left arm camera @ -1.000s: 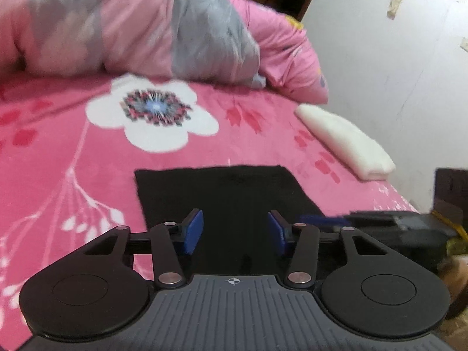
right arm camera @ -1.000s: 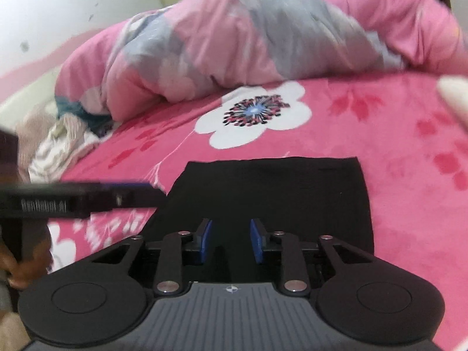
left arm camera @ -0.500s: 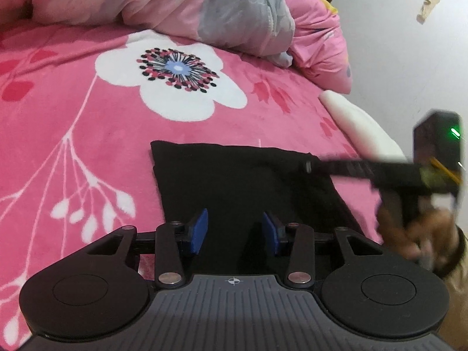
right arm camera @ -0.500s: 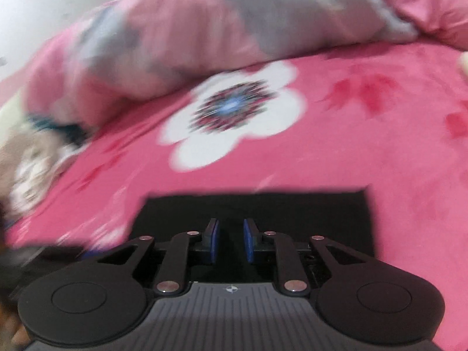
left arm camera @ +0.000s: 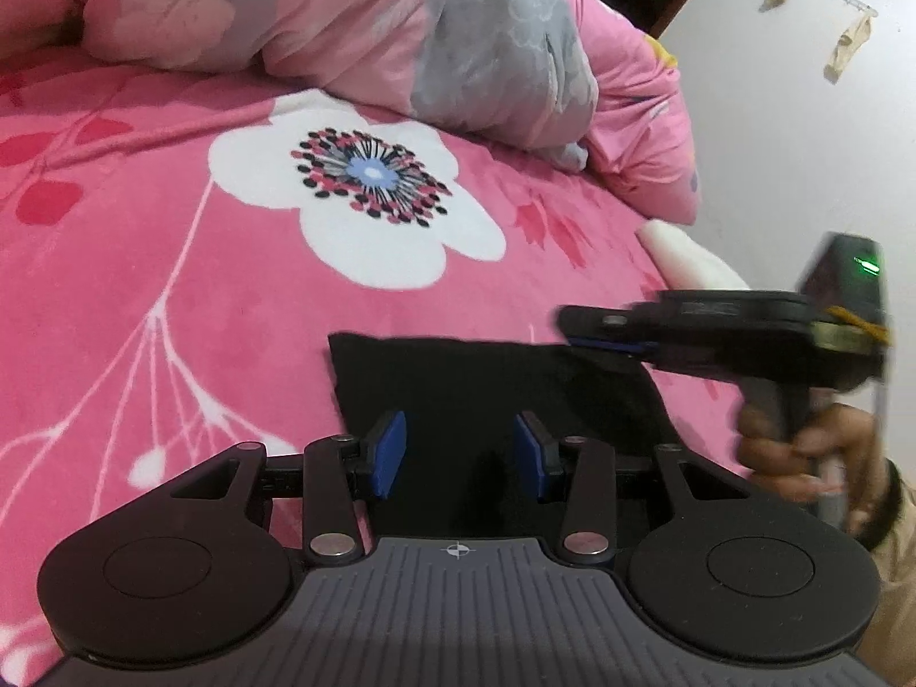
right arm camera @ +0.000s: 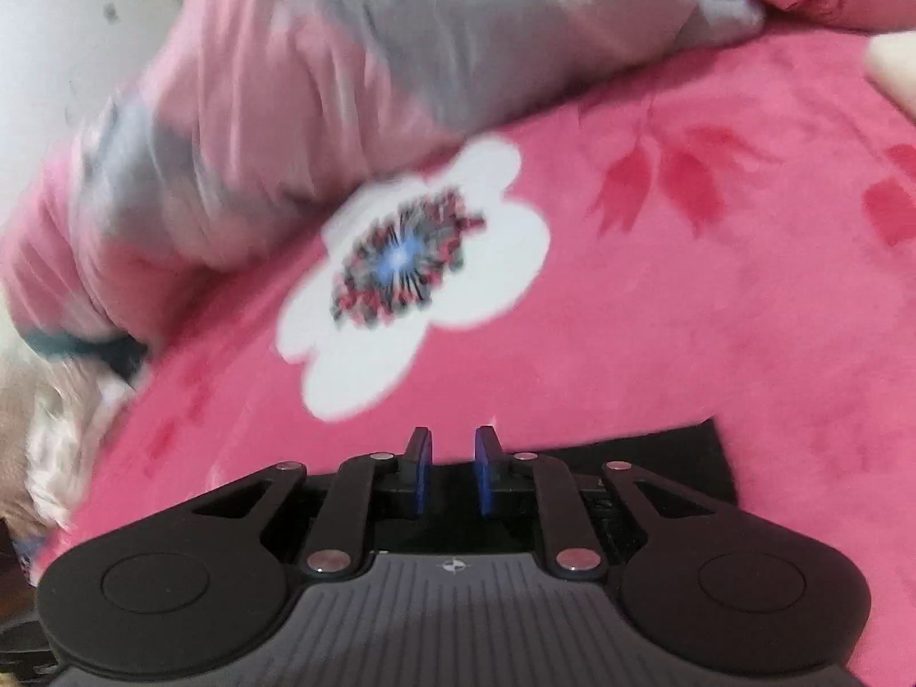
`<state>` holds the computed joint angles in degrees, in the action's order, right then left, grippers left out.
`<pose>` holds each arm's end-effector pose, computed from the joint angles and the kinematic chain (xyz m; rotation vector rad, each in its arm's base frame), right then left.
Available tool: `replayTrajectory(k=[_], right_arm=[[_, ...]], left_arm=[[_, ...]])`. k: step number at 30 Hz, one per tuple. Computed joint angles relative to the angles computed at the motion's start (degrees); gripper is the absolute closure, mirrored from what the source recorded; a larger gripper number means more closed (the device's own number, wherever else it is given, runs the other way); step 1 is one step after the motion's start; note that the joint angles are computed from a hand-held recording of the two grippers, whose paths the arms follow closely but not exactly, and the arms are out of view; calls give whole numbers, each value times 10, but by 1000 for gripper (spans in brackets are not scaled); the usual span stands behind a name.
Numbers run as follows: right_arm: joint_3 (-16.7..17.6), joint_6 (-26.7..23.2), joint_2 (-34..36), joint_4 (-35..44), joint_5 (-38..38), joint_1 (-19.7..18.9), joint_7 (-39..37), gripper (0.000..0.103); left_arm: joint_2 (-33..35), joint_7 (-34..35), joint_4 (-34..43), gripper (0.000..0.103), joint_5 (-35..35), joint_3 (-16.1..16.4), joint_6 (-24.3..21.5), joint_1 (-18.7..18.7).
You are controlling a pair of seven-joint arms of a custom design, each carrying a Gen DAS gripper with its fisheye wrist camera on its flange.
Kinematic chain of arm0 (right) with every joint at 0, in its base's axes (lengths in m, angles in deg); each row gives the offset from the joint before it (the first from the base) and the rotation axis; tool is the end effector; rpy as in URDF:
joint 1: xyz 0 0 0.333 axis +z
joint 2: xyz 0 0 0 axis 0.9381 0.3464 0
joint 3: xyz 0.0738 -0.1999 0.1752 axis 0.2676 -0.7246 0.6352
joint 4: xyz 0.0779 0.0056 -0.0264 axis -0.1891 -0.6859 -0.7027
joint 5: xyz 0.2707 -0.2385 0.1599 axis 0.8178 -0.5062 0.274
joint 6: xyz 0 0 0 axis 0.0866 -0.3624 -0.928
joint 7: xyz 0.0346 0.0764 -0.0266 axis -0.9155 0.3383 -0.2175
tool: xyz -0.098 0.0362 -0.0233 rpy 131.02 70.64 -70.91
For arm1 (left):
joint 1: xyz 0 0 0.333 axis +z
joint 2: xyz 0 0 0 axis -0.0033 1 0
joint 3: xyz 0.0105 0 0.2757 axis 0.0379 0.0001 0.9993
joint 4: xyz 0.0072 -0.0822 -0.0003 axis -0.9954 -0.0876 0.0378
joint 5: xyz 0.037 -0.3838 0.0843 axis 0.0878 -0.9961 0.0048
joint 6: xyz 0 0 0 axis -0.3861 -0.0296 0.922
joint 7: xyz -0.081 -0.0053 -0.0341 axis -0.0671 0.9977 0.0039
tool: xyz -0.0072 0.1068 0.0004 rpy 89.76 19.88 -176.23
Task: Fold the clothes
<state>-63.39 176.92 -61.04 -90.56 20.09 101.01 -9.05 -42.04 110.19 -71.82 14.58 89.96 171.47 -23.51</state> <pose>0.4685 0.2576 0.4630 -1.6545 1.5487 0.0055 0.3817 -0.0742 0.4370 -1.9691 1.8004 -1.3082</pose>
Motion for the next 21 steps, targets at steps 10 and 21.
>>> replayTrajectory(k=[10, 21], right_arm=[[-15, 0, -67, -75, 70, -24, 31, 85], [-21, 39, -152, -159, 31, -24, 114, 84]], left_arm=[[49, 11, 36, 60, -32, 13, 15, 5], [38, 20, 38, 58, -32, 1, 12, 6]])
